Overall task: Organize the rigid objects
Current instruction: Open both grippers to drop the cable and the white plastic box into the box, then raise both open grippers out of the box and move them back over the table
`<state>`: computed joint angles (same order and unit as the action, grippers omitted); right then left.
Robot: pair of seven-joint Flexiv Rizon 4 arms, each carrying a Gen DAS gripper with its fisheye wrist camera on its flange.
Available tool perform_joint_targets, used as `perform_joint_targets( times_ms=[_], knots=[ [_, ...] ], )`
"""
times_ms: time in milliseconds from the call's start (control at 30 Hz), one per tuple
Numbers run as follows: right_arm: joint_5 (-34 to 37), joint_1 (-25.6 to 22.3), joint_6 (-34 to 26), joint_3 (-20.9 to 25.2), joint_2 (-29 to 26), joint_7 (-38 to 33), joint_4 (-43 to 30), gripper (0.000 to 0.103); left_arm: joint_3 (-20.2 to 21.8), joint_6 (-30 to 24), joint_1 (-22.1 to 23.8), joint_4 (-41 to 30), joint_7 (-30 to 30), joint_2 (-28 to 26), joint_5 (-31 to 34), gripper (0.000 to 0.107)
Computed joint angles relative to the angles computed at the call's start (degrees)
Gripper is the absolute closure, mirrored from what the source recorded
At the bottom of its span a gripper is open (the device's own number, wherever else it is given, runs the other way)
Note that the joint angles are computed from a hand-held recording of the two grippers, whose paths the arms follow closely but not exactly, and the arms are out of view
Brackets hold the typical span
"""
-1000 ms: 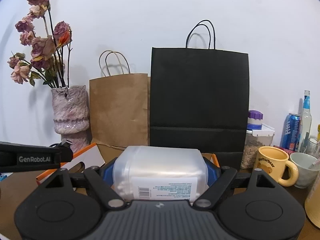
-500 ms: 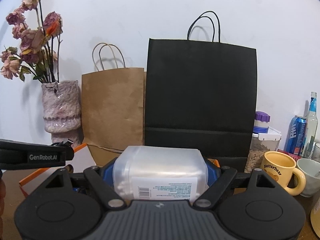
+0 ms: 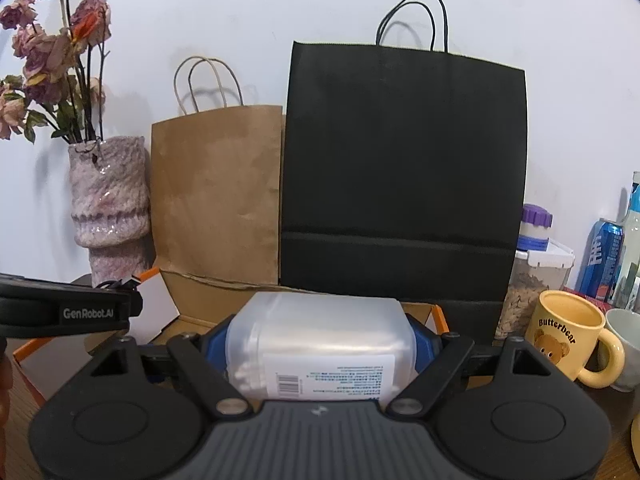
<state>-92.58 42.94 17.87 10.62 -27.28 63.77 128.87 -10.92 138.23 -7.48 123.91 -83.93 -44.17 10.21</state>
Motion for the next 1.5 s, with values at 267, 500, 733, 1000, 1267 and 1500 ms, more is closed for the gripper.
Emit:
perform_joint_targets(
  times_ms=[267,500,733,1000,1267,1500],
  knots=[
    [1.51,-0.13,0.28,0.28,0.32,1.35,0.77,0.000,0.98,3.97,-0.63,0.07,-0.12,-0.62,-0.76,0.004],
    [1.68,-0.07,0.03,0.51,0.65,1.88,1.19,0.000,1.31,3.47,-1.00,0.31,0.01,-0.19,-1.94,0.004],
    [1.89,0.33,-0.45,0.70,0.83,1.54,1.18,0.000,1.39,4.05,-0.97,0.78,0.06,0.00,-1.88,0.004],
    [2.55,1.08,-1.79,1.16,1.44,2.30,1.49,0.000,1.45,5.15,-0.95,1.56,-0.38,0.40,-1.78,0.004],
    [2.61,2.00,-3.18,1.91,2.34,3.86,2.25,0.000,1.75,6.96,-0.82,3.16,-0.83,1.33,-1.38,0.004],
    [4.52,4.19,-5.63,3.26,2.75,3.56,2.55,0.000,2.14,9.63,0.24,6.47,-1.62,2.71,0.56,0.004]
  ],
)
